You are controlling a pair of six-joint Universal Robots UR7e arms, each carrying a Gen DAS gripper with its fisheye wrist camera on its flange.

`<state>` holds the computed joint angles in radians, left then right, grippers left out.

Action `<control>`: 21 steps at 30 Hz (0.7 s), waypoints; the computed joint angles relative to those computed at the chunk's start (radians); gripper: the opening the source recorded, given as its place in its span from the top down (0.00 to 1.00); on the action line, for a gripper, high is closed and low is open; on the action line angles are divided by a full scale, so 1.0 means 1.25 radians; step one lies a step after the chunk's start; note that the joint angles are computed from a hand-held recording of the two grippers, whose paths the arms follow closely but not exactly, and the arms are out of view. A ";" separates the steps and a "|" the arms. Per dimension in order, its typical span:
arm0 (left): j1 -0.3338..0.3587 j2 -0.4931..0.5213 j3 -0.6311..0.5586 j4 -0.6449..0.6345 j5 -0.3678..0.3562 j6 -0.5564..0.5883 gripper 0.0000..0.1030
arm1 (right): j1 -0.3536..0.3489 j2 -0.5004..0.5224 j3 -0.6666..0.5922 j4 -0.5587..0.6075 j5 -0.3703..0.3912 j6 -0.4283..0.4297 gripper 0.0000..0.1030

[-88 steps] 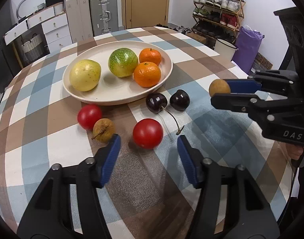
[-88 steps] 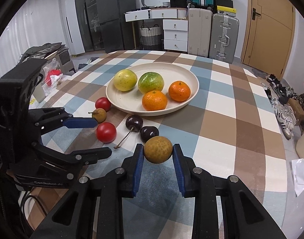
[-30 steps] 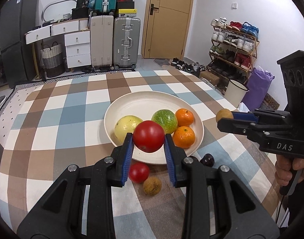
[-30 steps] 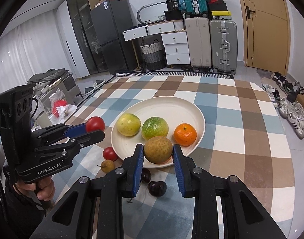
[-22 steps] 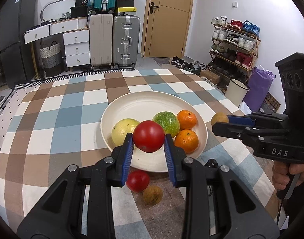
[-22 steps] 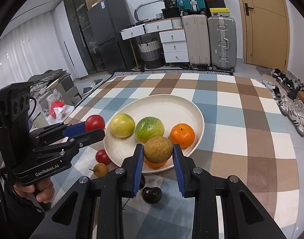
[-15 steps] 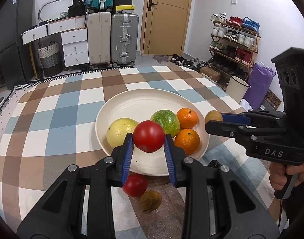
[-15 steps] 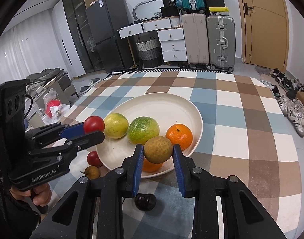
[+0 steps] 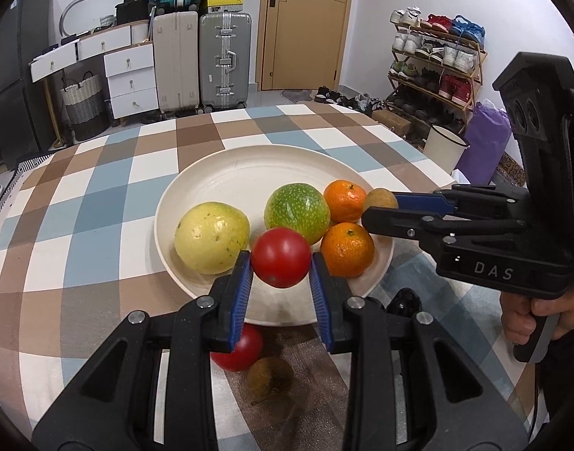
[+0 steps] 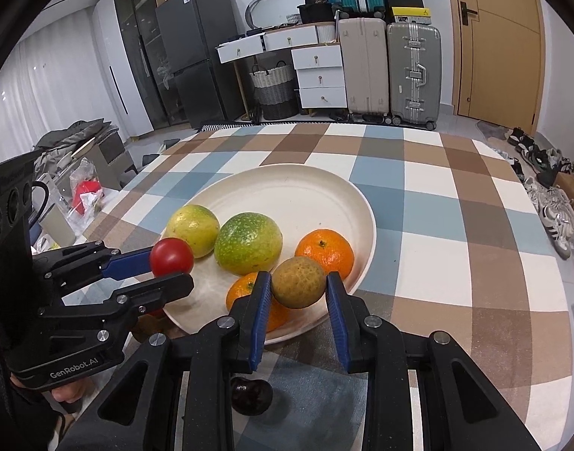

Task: Organize fruits
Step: 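Carry the tomato and brown fruit onto the white plate and open both tools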

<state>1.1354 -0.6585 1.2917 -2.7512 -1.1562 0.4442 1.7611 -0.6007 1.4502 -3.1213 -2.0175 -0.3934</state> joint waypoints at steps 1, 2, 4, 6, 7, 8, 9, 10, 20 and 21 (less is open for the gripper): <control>0.001 0.003 -0.004 0.001 0.002 0.000 0.73 | -0.001 0.002 -0.003 0.004 0.001 0.001 0.71; 0.001 0.004 -0.005 0.003 0.003 -0.002 0.73 | -0.003 0.003 -0.007 0.009 0.005 0.004 0.71; 0.003 0.006 -0.009 0.011 0.000 -0.008 0.73 | -0.006 0.006 -0.013 0.012 0.010 0.007 0.71; 0.005 0.008 -0.015 0.016 -0.001 -0.011 0.73 | -0.008 0.009 -0.020 0.013 0.009 0.007 0.71; 0.006 0.009 -0.017 0.018 -0.001 -0.013 0.73 | -0.009 0.010 -0.022 0.014 0.011 0.010 0.71; 0.006 0.011 -0.020 0.018 -0.001 -0.016 0.73 | -0.010 0.009 -0.023 0.014 0.012 0.012 0.71; 0.007 0.012 -0.022 0.018 -0.002 -0.019 0.73 | -0.013 0.010 -0.026 0.017 0.016 0.017 0.71; 0.008 0.012 -0.023 0.019 -0.002 -0.021 0.73 | -0.015 0.010 -0.027 0.018 0.021 0.020 0.71; 0.010 0.018 -0.034 0.028 0.016 -0.041 0.73 | -0.019 0.008 -0.022 0.007 0.042 0.031 0.70; 0.010 0.017 -0.032 0.022 0.018 -0.042 0.73 | -0.019 0.008 -0.020 0.000 0.041 0.031 0.67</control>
<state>1.1478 -0.6376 1.2514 -2.7240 -1.1340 0.3923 1.7370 -0.5912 1.4258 -3.1216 -1.9662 -0.3549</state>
